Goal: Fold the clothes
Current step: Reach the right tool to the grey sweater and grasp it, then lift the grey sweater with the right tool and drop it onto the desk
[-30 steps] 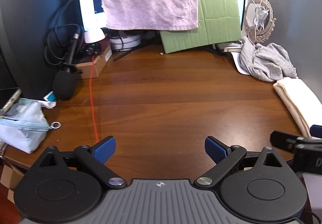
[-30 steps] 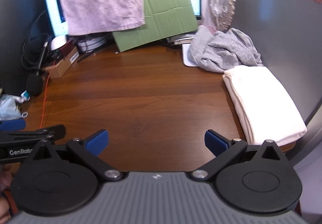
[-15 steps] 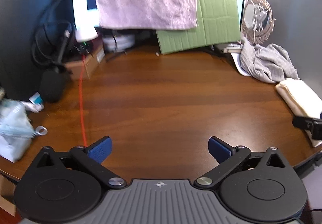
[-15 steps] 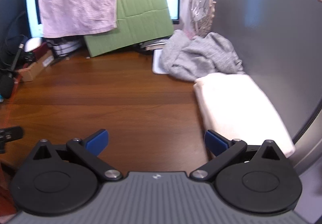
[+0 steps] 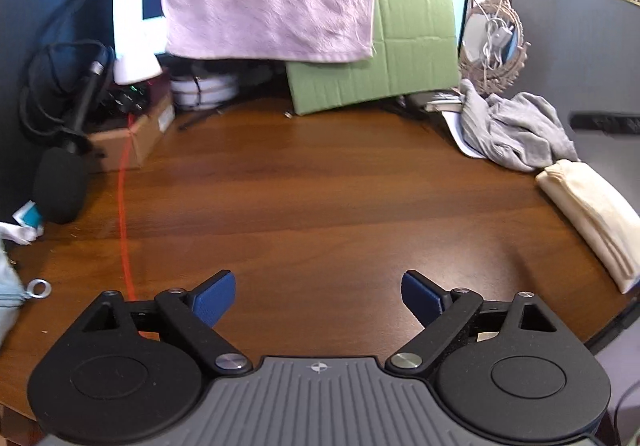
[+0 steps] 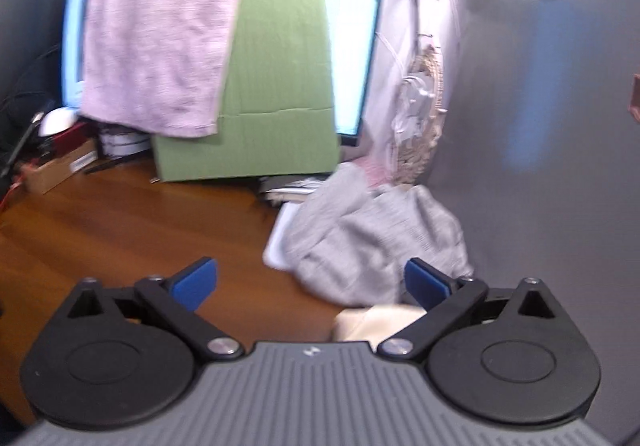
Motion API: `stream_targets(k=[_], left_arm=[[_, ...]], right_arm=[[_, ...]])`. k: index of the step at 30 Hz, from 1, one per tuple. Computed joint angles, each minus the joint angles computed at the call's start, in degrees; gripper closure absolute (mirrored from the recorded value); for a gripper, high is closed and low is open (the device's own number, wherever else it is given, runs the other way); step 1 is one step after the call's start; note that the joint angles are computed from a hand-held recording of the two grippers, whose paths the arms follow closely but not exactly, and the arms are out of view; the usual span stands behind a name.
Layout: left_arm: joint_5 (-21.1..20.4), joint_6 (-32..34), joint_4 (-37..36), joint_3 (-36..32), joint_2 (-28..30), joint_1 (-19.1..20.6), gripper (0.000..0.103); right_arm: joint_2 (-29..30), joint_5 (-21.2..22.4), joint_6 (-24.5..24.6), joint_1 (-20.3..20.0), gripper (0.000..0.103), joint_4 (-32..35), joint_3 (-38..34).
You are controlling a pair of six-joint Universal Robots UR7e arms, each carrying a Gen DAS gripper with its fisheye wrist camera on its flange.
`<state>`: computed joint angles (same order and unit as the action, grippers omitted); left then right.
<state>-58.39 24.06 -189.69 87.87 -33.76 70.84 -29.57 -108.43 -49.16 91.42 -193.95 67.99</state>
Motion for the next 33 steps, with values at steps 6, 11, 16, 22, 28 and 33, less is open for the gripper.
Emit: stream_targets(k=[6, 11, 16, 22, 28, 33], left_arm=[[-3.2, -0.8, -2.4, 0.0, 0.1, 1.0, 0.013], [-1.7, 4.7, -5.8, 0.1, 0.9, 0.9, 0.012], [-3.1, 2.3, -2.2, -0.8, 0.6, 1.5, 0.012], [-3.3, 1.8, -0.7, -1.0, 0.7, 1.6, 0.012], [-4.9, 0.9, 2.4, -1.3, 0.3, 1.9, 0.012], [-9.5, 0.7, 5.9, -1.3, -0.8, 2.4, 0.014]], right_arm=[[7.3, -9.4, -4.3, -0.5, 0.070, 11.2, -17.4], [11.5, -15.0, -9.4, -1.5, 0.083, 14.9, -24.8], [14.4, -17.8, -11.5, -2.0, 0.083, 18.7, -30.3], [20.2, -18.2, -15.1, -2.4, 0.065, 20.2, -40.8], [23.8, -16.7, -17.4, -2.5, 0.099, 15.9, -47.5], [14.0, -8.8, -10.8, -1.5, 0.099, 8.3, -31.7]])
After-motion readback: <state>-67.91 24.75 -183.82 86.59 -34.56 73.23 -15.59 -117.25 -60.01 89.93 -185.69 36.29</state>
